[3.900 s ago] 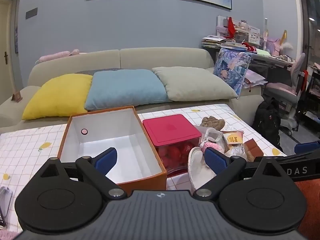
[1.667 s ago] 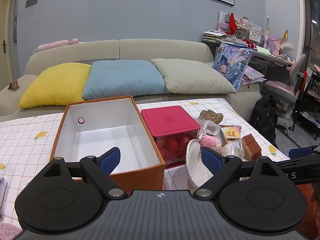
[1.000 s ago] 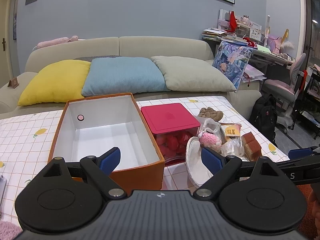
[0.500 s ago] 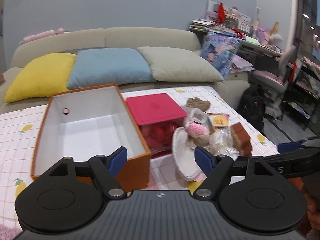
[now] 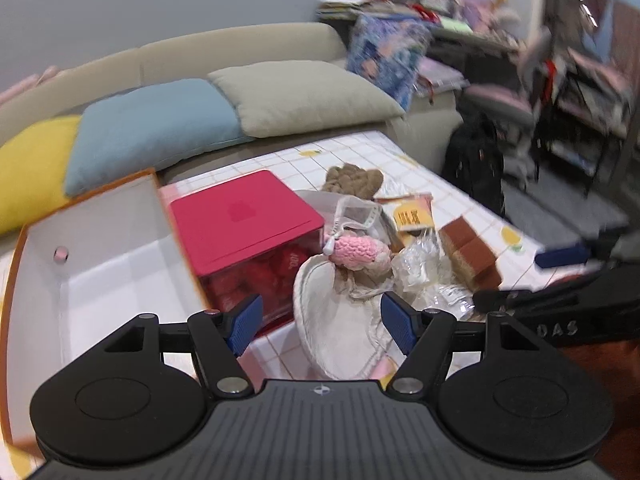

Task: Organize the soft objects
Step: 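Grasp the brown sponge block with the right gripper while the left gripper grasps the white round pad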

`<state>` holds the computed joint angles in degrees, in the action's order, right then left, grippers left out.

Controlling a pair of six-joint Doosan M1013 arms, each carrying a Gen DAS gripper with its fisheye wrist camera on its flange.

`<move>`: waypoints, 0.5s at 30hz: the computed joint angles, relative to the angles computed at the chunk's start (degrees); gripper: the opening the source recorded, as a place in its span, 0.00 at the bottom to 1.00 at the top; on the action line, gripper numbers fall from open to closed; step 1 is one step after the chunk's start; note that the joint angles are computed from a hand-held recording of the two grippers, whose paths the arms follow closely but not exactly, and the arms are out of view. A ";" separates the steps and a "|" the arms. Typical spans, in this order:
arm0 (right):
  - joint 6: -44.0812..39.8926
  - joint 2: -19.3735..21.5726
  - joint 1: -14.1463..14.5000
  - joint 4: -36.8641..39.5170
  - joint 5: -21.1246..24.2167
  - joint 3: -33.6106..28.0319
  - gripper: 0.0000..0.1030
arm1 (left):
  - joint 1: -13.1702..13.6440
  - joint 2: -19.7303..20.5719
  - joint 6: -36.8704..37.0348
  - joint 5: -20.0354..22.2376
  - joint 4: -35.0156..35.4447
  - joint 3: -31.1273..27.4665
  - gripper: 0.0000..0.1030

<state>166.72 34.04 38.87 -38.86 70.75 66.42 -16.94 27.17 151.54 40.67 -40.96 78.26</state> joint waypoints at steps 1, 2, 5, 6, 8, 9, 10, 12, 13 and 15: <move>-0.74 0.16 -0.13 -0.66 0.34 -0.05 0.73 | -0.45 0.40 0.59 -0.12 1.56 -0.46 0.78; -1.56 0.40 -0.23 -1.55 0.92 -0.16 0.73 | -0.78 0.68 0.93 -0.28 2.78 -0.72 0.78; -3.07 1.05 -0.71 -3.75 1.73 -0.31 0.73 | -1.72 1.74 0.89 -0.49 6.97 -2.07 0.78; -3.26 1.20 -0.98 -3.82 1.79 -0.27 0.73 | -2.21 2.16 -1.17 -0.99 10.02 -2.60 0.78; -3.37 1.44 -1.63 -3.14 1.35 -0.18 0.73 | -2.95 2.91 -4.01 -1.70 14.29 -3.35 0.75; -3.03 1.47 -1.97 -2.54 0.86 -0.02 0.73 | -3.33 3.25 -5.41 -1.66 16.81 -3.77 0.72; -2.56 1.52 -2.26 -1.90 0.49 0.11 0.73 | -3.65 3.62 -6.18 -1.63 18.74 -4.23 0.69; -1.36 1.40 -2.77 -0.82 -0.99 0.66 0.73 | -4.26 3.88 -7.53 -2.03 22.33 -4.28 0.60; -0.85 1.29 -2.96 -0.47 -1.74 0.98 0.72 | -4.44 4.16 -7.98 -2.07 23.39 -4.48 0.58; -0.48 1.24 -3.37 0.55 -2.84 1.27 0.66 | -4.75 4.59 -9.54 -1.87 25.65 -4.76 0.55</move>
